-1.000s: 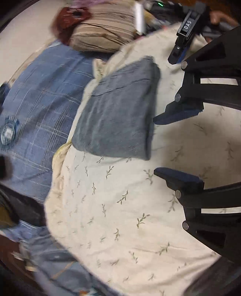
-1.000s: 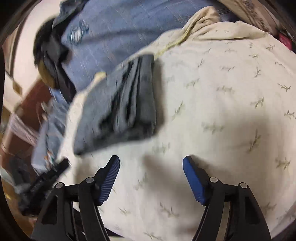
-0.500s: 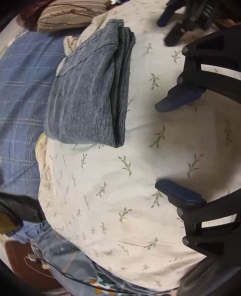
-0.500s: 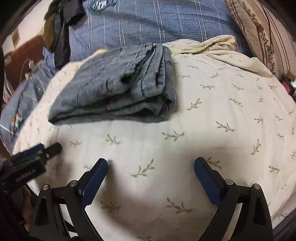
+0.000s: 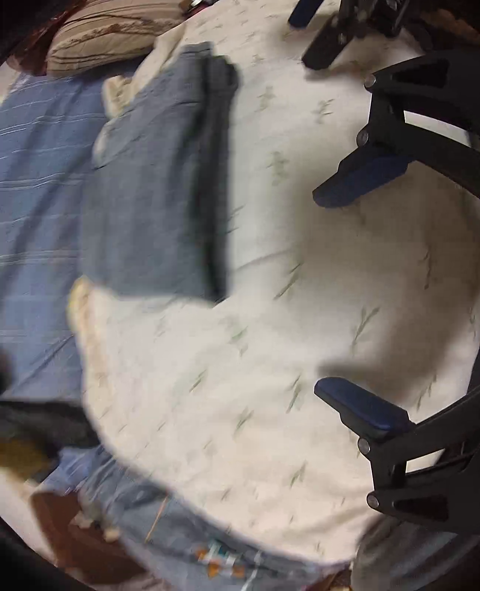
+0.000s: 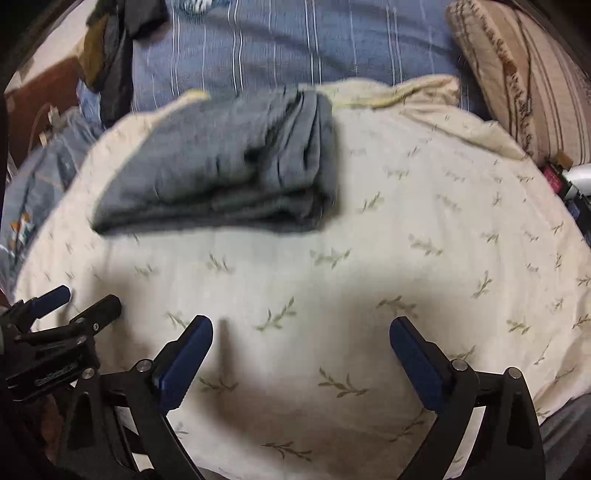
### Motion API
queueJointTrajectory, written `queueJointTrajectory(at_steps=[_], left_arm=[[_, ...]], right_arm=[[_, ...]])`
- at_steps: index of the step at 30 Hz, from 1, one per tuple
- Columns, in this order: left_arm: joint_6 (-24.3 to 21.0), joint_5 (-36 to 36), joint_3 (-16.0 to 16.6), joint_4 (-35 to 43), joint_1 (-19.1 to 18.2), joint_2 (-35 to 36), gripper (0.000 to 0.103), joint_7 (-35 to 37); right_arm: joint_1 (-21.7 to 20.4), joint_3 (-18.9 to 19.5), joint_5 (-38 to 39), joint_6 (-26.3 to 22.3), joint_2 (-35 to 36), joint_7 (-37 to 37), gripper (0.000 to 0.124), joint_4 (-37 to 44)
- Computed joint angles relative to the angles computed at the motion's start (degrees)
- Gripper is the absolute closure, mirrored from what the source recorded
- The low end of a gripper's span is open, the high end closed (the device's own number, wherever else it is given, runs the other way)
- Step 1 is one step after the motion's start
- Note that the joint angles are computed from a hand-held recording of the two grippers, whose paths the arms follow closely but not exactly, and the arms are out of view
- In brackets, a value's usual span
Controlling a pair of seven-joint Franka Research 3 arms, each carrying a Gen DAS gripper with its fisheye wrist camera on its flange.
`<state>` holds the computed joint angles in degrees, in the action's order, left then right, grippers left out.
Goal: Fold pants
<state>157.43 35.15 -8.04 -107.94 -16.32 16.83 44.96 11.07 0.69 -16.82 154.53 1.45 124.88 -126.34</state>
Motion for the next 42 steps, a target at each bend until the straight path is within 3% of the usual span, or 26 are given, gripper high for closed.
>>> queueJointTrajectory(at_steps=[3, 7, 11, 14, 20, 25, 30, 42], left_arm=[[4.12, 8.48, 2.85, -1.57, -2.05, -2.03, 0.008, -7.26], [8.33, 8.34, 1.41, -4.31, -0.37, -4.07, 0.008, -7.40], [8.25, 10.70, 1.58, -5.92, -0.57, -5.59, 0.008, -9.68], [8.29, 16.95, 2.46, -7.49, -1.19, -7.50, 0.008, -15.71], [9.38, 24.84, 1.25, -9.51, 0.17, -9.81, 0.008, -24.14], [10.10, 26.29, 0.32, -10.07, 1.74, -10.30, 0.008, -26.95], [10.47, 22.11, -0.41, -9.67, 2.85, -9.40, 0.008, -22.90], [10.95, 21.42, 0.07, -9.14, 2.52, -8.88, 0.009, -21.86]], right_arm=[[0.00, 0.13, -4.09, 1.36, -1.96, 3.16, 0.027, -0.36], [-0.72, 1.33, -8.86, 1.76, -3.98, 7.22, 0.027, -0.53], [-1.71, 2.66, -11.34, 2.37, -6.12, 10.28, 0.027, -1.64], [-2.16, 3.74, -13.12, 1.59, -6.94, 12.49, 0.027, -1.93], [-2.65, 4.30, -11.77, 3.46, -7.39, 12.61, 0.027, -3.17], [-2.64, 4.44, -11.22, 2.55, -6.96, 12.58, 0.027, -3.01], [-2.34, 4.32, -10.88, 2.51, -6.67, 12.45, 0.027, -3.04], [-2.01, 4.33, -12.01, 2.23, -6.49, 13.48, 0.027, -2.89]])
